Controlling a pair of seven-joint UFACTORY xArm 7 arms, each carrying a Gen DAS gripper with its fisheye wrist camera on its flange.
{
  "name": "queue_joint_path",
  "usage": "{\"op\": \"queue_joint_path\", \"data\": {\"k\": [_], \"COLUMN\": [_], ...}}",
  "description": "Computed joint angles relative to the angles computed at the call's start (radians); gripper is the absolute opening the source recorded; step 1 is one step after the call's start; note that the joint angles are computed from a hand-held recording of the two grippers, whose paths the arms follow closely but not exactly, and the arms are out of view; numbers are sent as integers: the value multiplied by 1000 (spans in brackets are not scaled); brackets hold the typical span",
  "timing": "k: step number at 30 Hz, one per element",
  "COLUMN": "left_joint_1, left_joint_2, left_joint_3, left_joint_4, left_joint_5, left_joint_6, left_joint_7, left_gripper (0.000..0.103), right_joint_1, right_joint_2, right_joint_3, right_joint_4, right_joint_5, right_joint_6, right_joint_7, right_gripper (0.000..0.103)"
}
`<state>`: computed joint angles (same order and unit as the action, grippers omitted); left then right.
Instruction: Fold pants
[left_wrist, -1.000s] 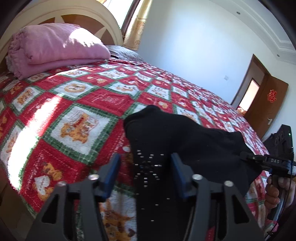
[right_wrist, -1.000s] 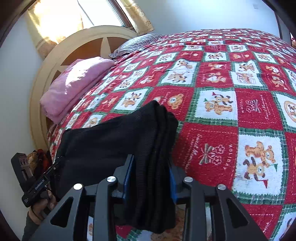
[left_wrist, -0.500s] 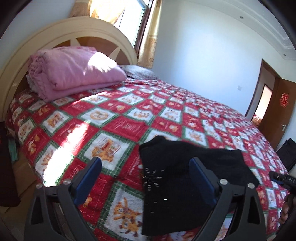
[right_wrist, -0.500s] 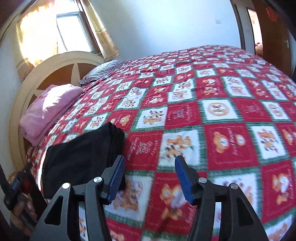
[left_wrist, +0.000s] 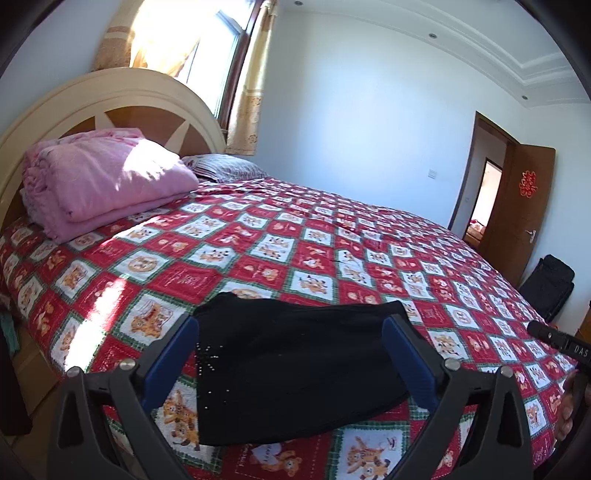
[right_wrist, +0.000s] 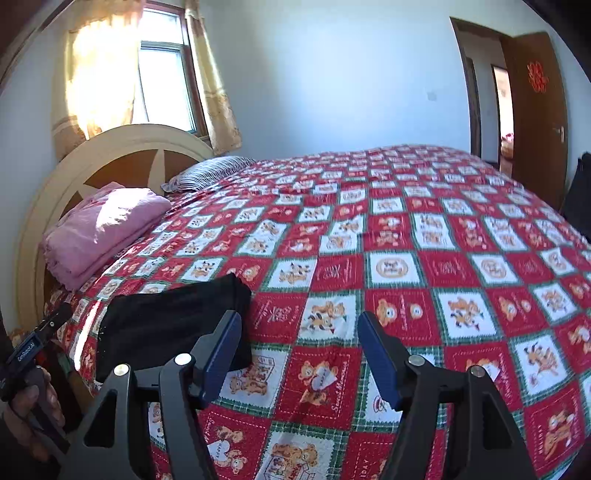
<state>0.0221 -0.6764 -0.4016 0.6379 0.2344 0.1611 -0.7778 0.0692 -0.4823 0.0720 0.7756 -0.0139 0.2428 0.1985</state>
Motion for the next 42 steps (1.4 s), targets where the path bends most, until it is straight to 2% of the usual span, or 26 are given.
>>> {"op": "queue_joint_path", "data": {"k": [3,9,28,38,42], "left_joint_1": [-3,-13,1,-11,-11], "left_joint_2": [-6,-16,-40,-38,-32], "left_joint_3": [-8,-5,-39,-34,-41], "left_joint_4": [6,17,45,48,63], "left_joint_5": [5,6,28,27,32], "left_joint_6": [-1,10,26,27,61], "left_joint_7": [1,8,17,29,31], "left_gripper": [103,103,103,103,103], "right_joint_1": [-32,8,-20,-14,-5], "right_joint_2": [-16,-30,-63,-73,-72], "right_joint_3": [34,6,16,14,10], "right_joint_4": [5,11,13,12,15], "right_joint_5": [-32,-18,-29,-29,-24], "right_joint_6": [4,24,53,59,64], "right_joint_7": [29,1,21,15,6], "right_gripper": [70,71,71,72,72]}}
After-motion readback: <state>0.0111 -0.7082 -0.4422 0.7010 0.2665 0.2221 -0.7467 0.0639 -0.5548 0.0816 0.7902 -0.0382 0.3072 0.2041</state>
